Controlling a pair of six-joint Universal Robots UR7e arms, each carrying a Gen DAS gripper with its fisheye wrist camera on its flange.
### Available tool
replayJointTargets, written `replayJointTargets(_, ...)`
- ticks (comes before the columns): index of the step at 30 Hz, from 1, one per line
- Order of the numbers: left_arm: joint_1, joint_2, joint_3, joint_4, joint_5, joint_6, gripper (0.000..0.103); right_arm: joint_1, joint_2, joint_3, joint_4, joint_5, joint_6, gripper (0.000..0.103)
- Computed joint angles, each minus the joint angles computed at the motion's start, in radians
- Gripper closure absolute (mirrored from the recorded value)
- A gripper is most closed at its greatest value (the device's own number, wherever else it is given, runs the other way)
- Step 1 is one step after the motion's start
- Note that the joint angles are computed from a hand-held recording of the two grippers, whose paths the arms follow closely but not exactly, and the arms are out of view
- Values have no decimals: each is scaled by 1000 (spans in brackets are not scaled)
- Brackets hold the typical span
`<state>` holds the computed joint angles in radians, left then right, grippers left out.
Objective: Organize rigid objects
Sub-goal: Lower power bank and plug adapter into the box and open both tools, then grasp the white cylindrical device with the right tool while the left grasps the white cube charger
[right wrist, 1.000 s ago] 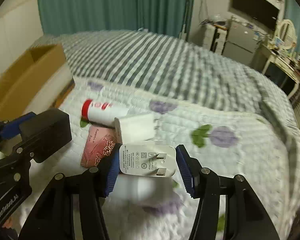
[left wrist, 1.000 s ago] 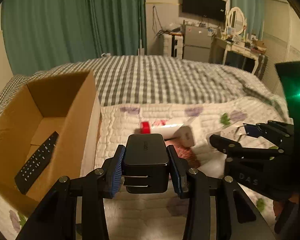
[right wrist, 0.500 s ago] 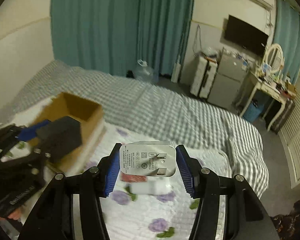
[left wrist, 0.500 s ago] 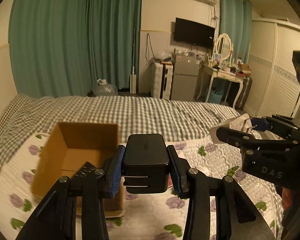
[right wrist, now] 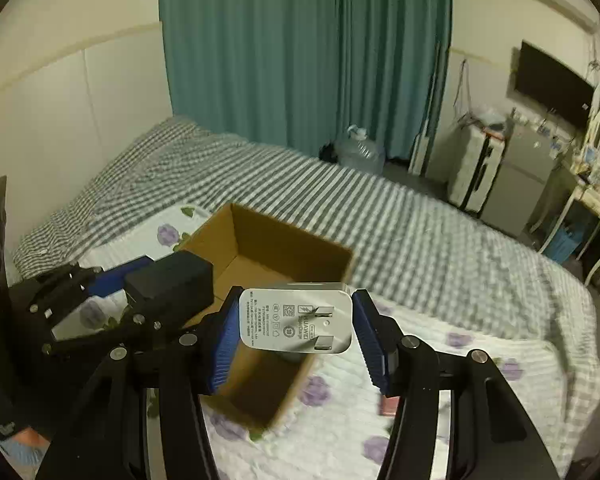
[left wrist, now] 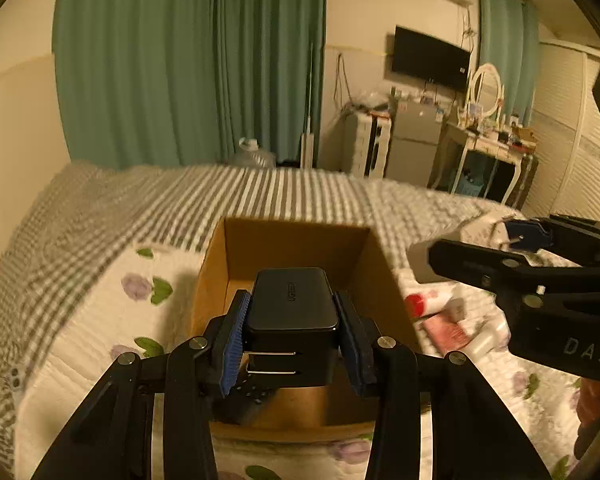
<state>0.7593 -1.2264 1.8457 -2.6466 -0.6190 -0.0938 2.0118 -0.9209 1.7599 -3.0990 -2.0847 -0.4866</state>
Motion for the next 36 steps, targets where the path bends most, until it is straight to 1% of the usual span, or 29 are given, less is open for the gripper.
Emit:
replayJointTargets(4,60,27,-31,53,-45,-6,61,-35,98,-80,22,4,-5,50)
replayJointTargets(5,71,36,-37,57,-58,9,61,-45,122,-102,25,4,-4,50)
replayJointTargets(7,82,43,-42,71,-65,19,61,-57,161,-140,40,1,-1,50)
replayJointTargets(10,96,50,-56,94,-89,3,61,-76,205,-185,62,-3,-7,50)
replayJointTargets(14,97,55,-50,90,-74,10,60,-87,229,-206,87,3,-3,50)
replayJointTargets(15,95,55,-43,83,-67,4,60,-86,230,-207,90,-7,-4,50)
replayJointTargets(16,93,55,-35,68,-60,4,59,-81,227,-202,82,-25,-11,47)
replayJointTargets(17,86,54,-18,36,-48,11,58,-74,219,-191,56,-39,-23,34)
replayJointTargets(18,81,52,-2,-13,-47,36,56,-71,206,-174,14,-41,-36,26)
replayJointTargets(19,74,51,8,-40,-40,52,52,-70,186,-151,-31,-39,-47,16)
replayJointTargets(20,65,51,14,-57,-27,65,47,-69,161,-128,-69,-43,-54,14)
replayJointTargets(22,40,44,24,-69,-3,70,41,-69,102,-79,-112,-79,-67,14)
replayJointTargets(26,-16,33,31,-70,18,24,33,-84,-15,24,-174,-132,-99,8)
replayJointTargets(30,-76,63,15,-34,36,-18,30,-124,-123,125,-200,-169,-105,8)
replayJointTargets(34,-117,126,-9,4,13,-70,30,-194,-207,208,-185,-150,-85,8)
replayJointTargets(36,-128,169,-24,33,3,-105,30,-228,-229,233,-177,-132,-86,8)
